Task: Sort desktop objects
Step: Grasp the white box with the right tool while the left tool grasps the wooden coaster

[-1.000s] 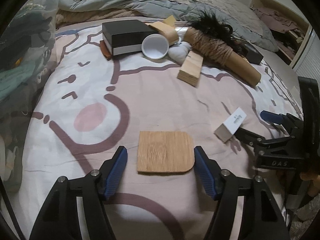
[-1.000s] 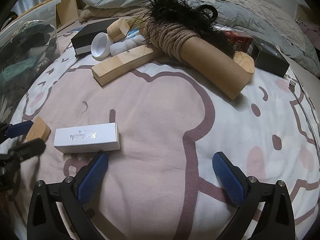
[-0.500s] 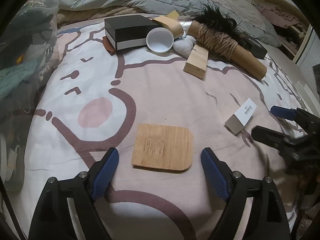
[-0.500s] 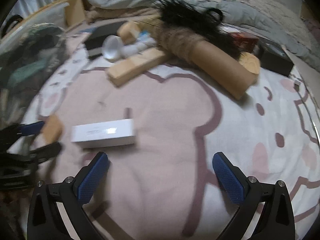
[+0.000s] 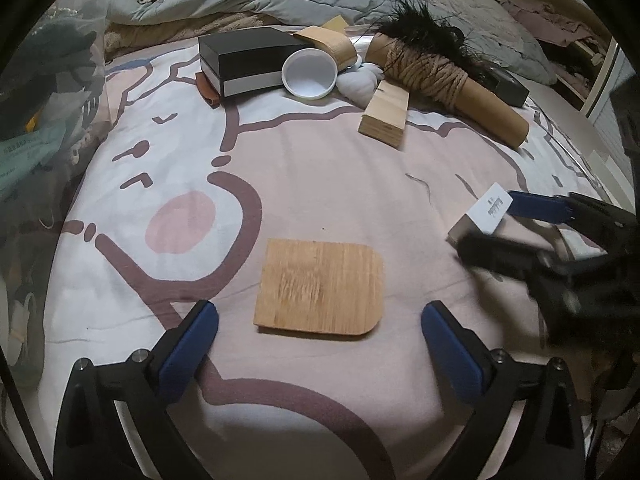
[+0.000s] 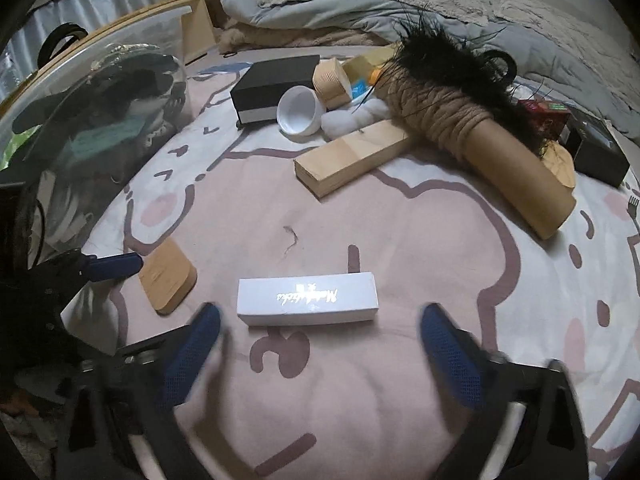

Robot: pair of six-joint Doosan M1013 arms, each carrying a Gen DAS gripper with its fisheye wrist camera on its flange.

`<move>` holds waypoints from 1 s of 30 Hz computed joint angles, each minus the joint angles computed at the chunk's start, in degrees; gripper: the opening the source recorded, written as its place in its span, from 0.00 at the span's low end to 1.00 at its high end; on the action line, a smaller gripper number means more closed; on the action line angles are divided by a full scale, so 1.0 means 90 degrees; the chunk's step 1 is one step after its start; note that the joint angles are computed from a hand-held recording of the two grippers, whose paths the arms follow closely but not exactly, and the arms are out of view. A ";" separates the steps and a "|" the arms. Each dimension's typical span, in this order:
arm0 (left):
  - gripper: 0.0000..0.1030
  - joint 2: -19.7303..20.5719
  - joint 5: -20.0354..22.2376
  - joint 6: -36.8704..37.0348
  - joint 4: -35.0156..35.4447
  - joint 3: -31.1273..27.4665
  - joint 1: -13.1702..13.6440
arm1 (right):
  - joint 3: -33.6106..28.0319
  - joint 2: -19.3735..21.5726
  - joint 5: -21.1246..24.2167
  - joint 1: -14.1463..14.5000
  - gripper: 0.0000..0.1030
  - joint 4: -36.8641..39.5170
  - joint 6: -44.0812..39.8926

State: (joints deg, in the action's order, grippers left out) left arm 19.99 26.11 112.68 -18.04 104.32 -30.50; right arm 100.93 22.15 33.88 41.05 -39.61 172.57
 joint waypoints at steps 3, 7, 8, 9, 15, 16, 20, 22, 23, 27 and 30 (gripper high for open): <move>0.99 -0.0001 -0.0005 0.0035 -0.0048 0.0003 0.0008 | 0.0016 -0.0029 0.0058 -0.0008 0.64 -0.0026 0.0076; 1.00 -0.0013 -0.0019 0.0176 -0.0237 0.0017 0.0037 | 0.0025 -0.0079 0.0328 0.0031 0.64 -0.0023 0.0045; 1.00 -0.0016 -0.0004 0.0244 -0.0350 0.0013 0.0058 | 0.0031 -0.0093 0.0441 0.0044 0.64 -0.0019 0.0038; 1.00 -0.0018 0.0006 0.0313 -0.0479 0.0014 0.0079 | 0.0037 -0.0105 0.0555 0.0055 0.64 0.0000 0.0022; 0.99 -0.0008 0.0185 0.0932 -0.1659 -0.0015 0.0271 | 0.0113 -0.0142 0.0645 0.0007 0.64 0.0170 0.0002; 0.99 -0.0002 0.0225 0.1002 -0.1810 -0.0023 0.0297 | 0.0123 -0.0148 0.0617 0.0000 0.64 0.0171 0.0056; 0.94 -0.0003 0.0216 0.1100 -0.1937 -0.0036 0.0309 | 0.0099 -0.0132 0.0667 0.0007 0.64 0.0178 0.0040; 0.89 -0.0019 0.0083 0.0929 -0.1556 -0.0023 0.0241 | 0.0084 -0.0121 0.0696 0.0011 0.64 0.0181 0.0009; 0.88 -0.0026 0.0031 0.0872 -0.1375 -0.0016 0.0206 | 0.0083 -0.0120 0.0697 0.0010 0.64 0.0180 0.0008; 0.81 -0.0041 -0.0066 0.0768 -0.0968 0.0005 0.0131 | 0.0079 -0.0116 0.0696 0.0012 0.64 0.0180 -0.0004; 0.73 -0.0039 -0.0103 0.0633 -0.0807 0.0001 0.0122 | 0.0069 -0.0110 0.0715 0.0018 0.64 0.0182 -0.0018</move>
